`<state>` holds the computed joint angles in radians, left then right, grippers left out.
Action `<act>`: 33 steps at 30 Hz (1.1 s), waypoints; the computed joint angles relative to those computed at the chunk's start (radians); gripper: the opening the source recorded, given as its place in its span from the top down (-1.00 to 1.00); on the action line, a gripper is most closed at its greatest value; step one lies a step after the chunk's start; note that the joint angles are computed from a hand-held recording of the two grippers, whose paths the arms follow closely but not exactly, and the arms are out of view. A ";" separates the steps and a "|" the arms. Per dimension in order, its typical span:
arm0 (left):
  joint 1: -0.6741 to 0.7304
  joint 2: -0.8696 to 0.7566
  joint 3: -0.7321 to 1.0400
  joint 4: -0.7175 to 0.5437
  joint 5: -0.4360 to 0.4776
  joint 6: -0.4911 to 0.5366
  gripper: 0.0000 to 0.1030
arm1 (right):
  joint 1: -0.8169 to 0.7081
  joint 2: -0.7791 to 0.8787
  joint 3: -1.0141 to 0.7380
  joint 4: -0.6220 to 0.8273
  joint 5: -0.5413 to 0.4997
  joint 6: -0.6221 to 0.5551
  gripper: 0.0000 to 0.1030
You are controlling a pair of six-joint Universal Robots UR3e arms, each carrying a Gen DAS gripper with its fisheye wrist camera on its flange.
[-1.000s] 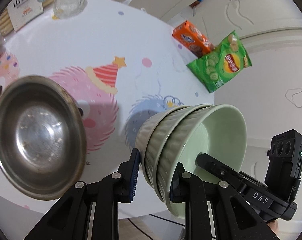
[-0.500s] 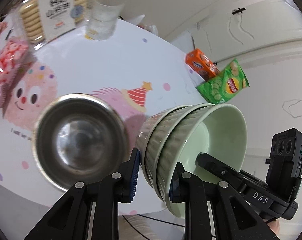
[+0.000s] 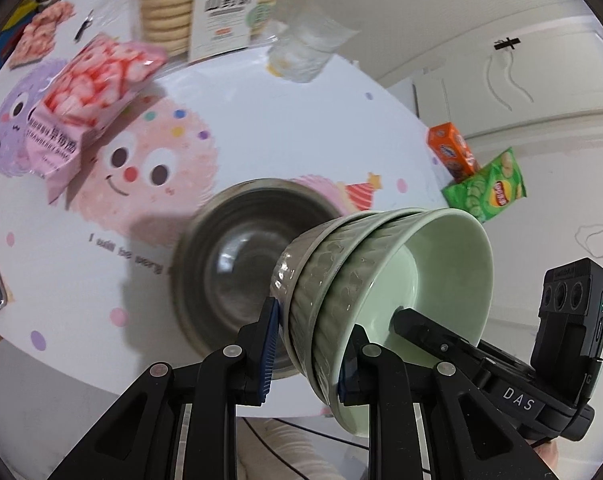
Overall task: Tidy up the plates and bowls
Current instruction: 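Lower the bowl stack into the steel bowl with both tools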
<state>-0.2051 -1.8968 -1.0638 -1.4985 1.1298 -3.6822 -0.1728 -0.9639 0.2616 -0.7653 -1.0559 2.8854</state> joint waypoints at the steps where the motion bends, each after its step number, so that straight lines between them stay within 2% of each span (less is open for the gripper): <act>1: 0.010 0.011 -0.027 0.003 -0.002 0.010 0.57 | 0.012 -0.025 0.070 -0.043 0.000 0.013 0.34; 10: 0.052 0.010 -0.193 0.080 -0.021 0.078 0.57 | 0.068 -0.130 0.464 -0.309 -0.011 0.113 0.34; 19: 0.051 -0.037 -0.219 0.108 -0.027 0.115 0.58 | 0.092 -0.139 0.582 -0.417 -0.045 0.170 0.35; 27: 0.059 -0.026 -0.272 0.161 -0.039 0.099 0.60 | 0.096 -0.162 0.648 -0.468 -0.047 0.179 0.33; 28: 0.062 -0.015 -0.281 0.167 -0.038 0.095 0.56 | 0.097 -0.162 0.647 -0.468 -0.048 0.181 0.31; 30: 0.064 0.027 -0.309 0.194 -0.025 0.086 0.29 | 0.096 -0.167 0.641 -0.467 -0.048 0.182 0.26; 32: 0.065 0.073 -0.333 0.234 -0.022 0.098 -0.41 | 0.095 -0.176 0.616 -0.457 -0.048 0.154 0.23; 33: 0.069 0.092 -0.343 0.245 -0.027 0.105 -0.50 | 0.096 -0.179 0.600 -0.450 -0.054 0.144 0.13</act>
<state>-0.1366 -1.8043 -1.4066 -1.2535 1.1026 -3.5776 -0.0771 -1.1427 0.8619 -1.2156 -1.1103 3.0290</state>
